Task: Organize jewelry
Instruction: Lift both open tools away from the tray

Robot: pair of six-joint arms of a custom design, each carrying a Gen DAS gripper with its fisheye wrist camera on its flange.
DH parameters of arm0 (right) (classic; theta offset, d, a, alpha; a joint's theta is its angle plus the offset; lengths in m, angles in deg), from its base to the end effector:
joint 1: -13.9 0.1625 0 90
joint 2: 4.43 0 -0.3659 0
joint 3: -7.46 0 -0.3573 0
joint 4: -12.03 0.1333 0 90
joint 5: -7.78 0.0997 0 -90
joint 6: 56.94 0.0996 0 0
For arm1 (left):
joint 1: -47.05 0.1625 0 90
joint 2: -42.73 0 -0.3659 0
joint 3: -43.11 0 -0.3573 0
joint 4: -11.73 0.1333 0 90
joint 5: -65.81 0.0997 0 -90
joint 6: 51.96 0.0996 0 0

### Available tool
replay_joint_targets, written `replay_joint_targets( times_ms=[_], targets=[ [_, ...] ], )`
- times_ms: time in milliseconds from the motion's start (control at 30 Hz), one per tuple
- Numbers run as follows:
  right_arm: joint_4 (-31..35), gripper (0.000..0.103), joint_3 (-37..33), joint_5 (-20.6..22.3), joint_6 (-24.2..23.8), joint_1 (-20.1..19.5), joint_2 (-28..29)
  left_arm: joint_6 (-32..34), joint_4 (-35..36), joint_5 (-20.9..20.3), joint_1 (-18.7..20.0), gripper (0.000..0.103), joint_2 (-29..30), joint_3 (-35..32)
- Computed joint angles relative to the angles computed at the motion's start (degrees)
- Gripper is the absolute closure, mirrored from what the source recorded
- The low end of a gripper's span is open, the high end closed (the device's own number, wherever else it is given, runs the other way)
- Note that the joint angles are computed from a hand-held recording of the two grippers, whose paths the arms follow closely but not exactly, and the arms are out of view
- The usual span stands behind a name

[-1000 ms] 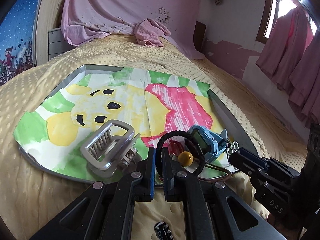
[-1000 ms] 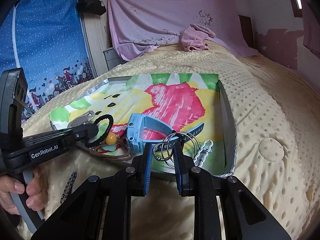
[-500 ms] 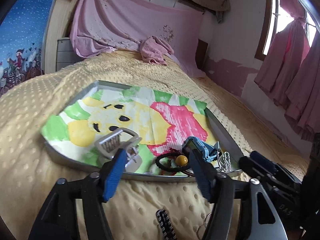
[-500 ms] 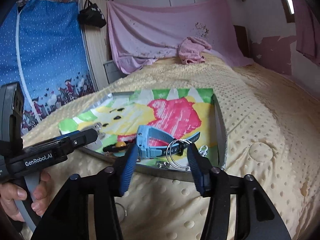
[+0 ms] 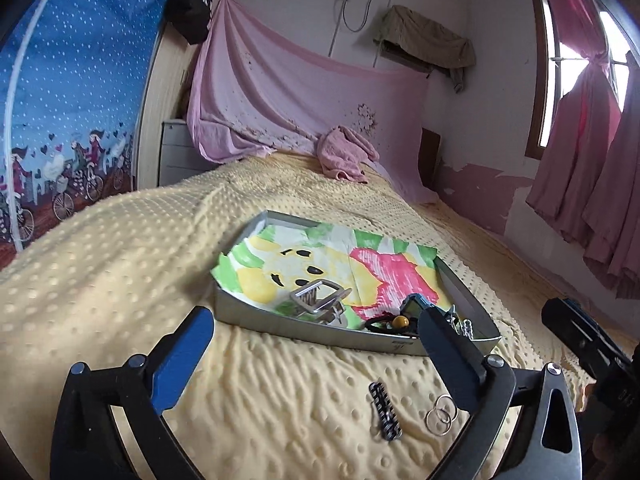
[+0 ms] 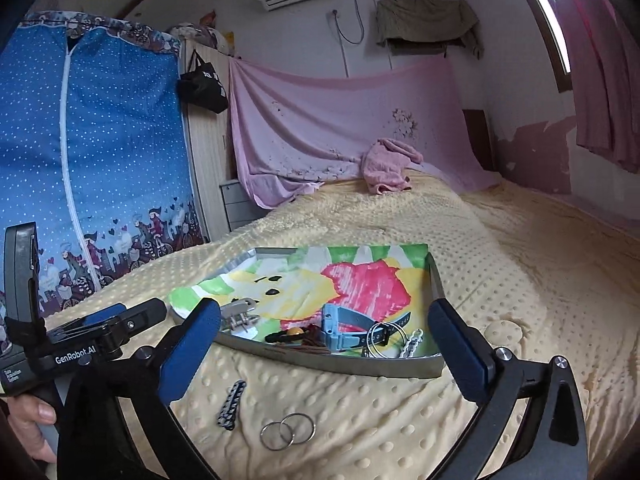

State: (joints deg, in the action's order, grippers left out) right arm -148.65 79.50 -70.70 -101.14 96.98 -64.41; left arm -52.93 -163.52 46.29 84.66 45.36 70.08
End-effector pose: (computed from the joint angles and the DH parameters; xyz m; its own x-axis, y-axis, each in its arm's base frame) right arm 0.0716 -0.6813 0.4390 -0.7558 -0.3971 0.5206 -0.6475 0.3349 -0.6845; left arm -0.4634 -0.6437 0.0328 -0.8278 -0.2160 -0.5178 0.4330 0.3407 -0.8345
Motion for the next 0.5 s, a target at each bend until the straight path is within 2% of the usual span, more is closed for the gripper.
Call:
replay_joint_targets(
  times_ms=[67, 267, 500],
  targets=[
    [-0.97, 0.001, 2.13, 0.74, -0.28, -0.01, -1.43, 3.09, -3.77, 1.16, -0.71, 0.000, -0.42, 1.74],
    [-2.76, 0.001, 8.31, 2.26, -1.26, -0.34, -6.25, 6.80, -11.43, 3.64, -2.82, 0.000, -3.41, 9.17],
    [-4.12, 0.001, 14.41, 0.97, -2.15, -0.28, -10.84, 4.85, -16.13, 4.94, -4.24, 0.000, -8.57, 19.90]
  ],
)
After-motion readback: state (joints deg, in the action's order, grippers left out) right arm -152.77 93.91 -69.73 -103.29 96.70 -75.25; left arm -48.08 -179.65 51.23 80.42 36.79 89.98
